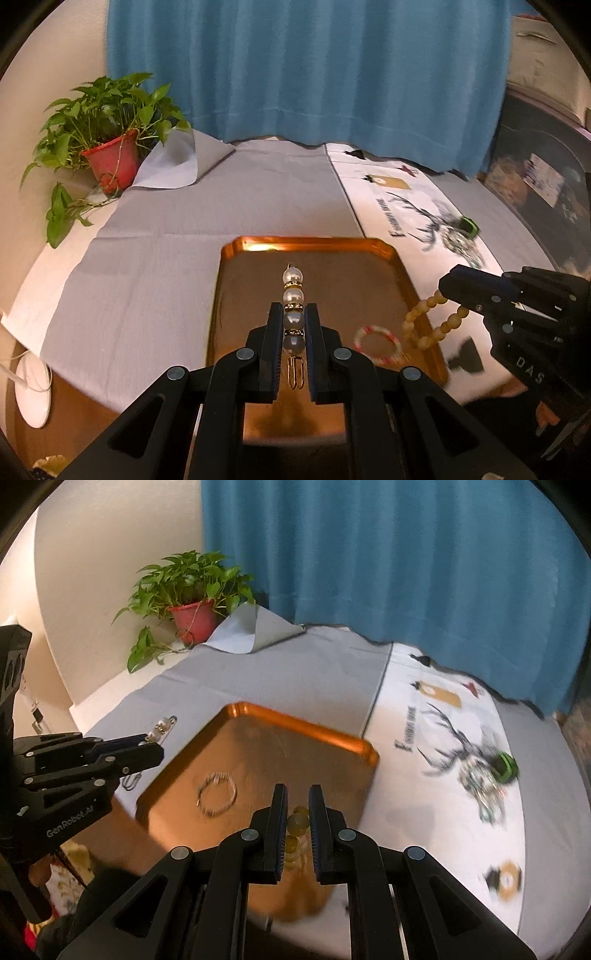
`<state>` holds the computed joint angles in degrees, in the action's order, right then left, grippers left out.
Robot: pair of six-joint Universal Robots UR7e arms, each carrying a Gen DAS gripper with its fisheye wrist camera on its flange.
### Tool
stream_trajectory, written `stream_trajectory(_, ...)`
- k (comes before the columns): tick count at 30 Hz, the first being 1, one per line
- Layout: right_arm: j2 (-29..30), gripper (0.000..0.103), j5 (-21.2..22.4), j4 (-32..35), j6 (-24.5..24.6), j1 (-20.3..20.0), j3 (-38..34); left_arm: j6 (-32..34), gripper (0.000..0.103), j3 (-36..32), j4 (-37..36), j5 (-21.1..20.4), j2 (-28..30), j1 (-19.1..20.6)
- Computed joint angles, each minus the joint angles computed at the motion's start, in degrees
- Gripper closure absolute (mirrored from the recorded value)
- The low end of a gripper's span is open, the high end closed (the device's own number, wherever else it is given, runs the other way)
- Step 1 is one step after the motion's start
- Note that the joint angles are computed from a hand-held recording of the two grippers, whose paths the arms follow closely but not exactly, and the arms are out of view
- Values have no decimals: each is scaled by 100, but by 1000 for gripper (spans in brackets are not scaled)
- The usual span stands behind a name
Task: Organize jewelry
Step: 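Carry both bracelets over the copper tray and open both tools to release them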
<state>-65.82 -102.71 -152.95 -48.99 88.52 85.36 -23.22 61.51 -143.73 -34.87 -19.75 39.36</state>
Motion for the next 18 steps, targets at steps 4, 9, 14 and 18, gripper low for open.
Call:
stream_trajectory(4,546,91,-146,-82,-82,31,-487,240,94,-544,182,-134,286,253)
stream_trajectory(9,953,89,-463,-93,-29,-29,-841,108,77,-1144,747,-231,633,481)
stream_trajectory(14,942,39,-837,126,84,-105,-828,-750,6,-1105,1673,408,642,434)
stream_trajectory(18,437,36,-844,-21,-14,-181,-154,-1478,6,-370,2095,333,190,294)
